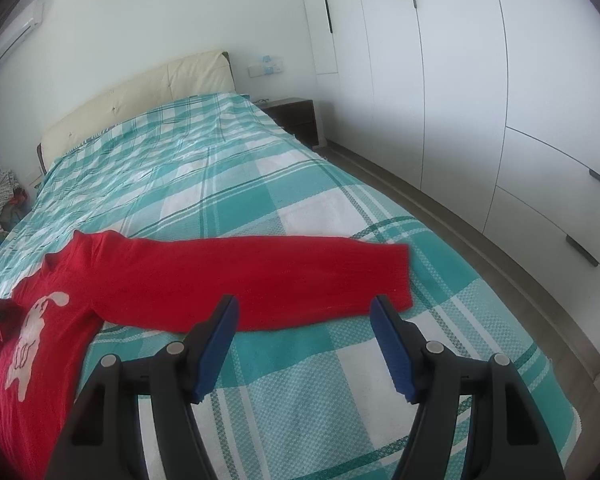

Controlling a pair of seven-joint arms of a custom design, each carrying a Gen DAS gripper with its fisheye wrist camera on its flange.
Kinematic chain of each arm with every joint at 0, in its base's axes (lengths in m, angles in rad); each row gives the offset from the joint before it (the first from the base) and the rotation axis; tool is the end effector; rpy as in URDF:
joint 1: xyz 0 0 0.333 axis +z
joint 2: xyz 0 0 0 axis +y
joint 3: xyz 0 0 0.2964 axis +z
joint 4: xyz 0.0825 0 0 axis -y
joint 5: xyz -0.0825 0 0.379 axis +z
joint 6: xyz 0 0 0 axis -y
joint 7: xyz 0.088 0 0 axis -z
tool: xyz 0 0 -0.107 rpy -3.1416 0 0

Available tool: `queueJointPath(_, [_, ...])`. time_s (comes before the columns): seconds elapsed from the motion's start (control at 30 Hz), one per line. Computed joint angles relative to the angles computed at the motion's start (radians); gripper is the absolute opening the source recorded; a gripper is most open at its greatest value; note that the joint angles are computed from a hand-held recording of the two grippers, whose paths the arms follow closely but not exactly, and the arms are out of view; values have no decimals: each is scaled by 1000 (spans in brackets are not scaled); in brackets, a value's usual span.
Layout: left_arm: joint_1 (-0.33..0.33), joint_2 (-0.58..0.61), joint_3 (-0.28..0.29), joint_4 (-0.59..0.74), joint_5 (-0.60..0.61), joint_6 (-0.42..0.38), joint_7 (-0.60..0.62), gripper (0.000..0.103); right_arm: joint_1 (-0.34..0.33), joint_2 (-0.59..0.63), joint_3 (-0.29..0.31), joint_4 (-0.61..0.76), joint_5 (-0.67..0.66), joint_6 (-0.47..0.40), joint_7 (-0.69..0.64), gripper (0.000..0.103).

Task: Fold small clothes
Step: 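Grasp the other sleeve cuff with the left gripper and pull it straight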

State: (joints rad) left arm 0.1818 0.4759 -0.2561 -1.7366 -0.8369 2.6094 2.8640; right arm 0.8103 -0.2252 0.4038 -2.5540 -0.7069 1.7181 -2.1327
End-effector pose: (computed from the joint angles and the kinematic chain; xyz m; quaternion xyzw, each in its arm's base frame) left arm 0.6804 -0.0156 0.3348 -0.4100 0.8355 -0.3476 0.1137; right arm 0.1910 0.3251 0.3166 -0.2265 0.8598 -0.4211 0.1793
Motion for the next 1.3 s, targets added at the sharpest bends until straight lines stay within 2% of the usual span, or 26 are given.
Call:
queueJointPath(0.07, [21, 46, 51, 108, -4, -18, -170, 3, 2, 3, 5, 7, -4, -16, -1, 67])
queueJointPath(0.17, [30, 165, 150, 299, 88, -24, -496, 3, 5, 7, 7, 14, -14, -27, -3, 67])
queueJointPath(0.23, [48, 250, 202, 411, 143, -49, -669, 3, 6, 10, 4, 16, -22, -23, -11, 67])
queueJointPath(0.3, [58, 312, 242, 474, 199, -46, -787, 3, 4, 19, 1, 24, -28, -22, -26, 67])
queueJointPath(0.43, [52, 376, 288, 494, 311, 18, -903, 2, 1, 44, -7, 44, -37, -19, -63, 67])
queueJointPath(0.67, [80, 423, 282, 486, 437, 11, -1011, 2, -7, 83, -23, 71, -39, -4, -123, 67])
queueJointPath(0.83, [128, 448, 218, 494, 487, 38, -1014, 2, -13, 88, -32, 63, -46, 34, -138, 67])
queueJointPath(1.0, [191, 465, 147, 505, 468, 34, -989, 4, -14, 83, -31, 57, -42, 37, -123, 67])
queueJointPath(1.13, [200, 468, 136, 505, 460, 38, -979, 6, -13, 65, -28, 40, -30, 42, -96, 67])
queueJointPath(1.27, [205, 445, 123, 459, 450, 84, -941, 8, -15, 53, -25, 27, -23, 47, -77, 67])
queueJointPath(1.3, [205, 435, 122, 444, 448, 93, -933, 13, -15, 52, -24, 27, -20, 45, -76, 67])
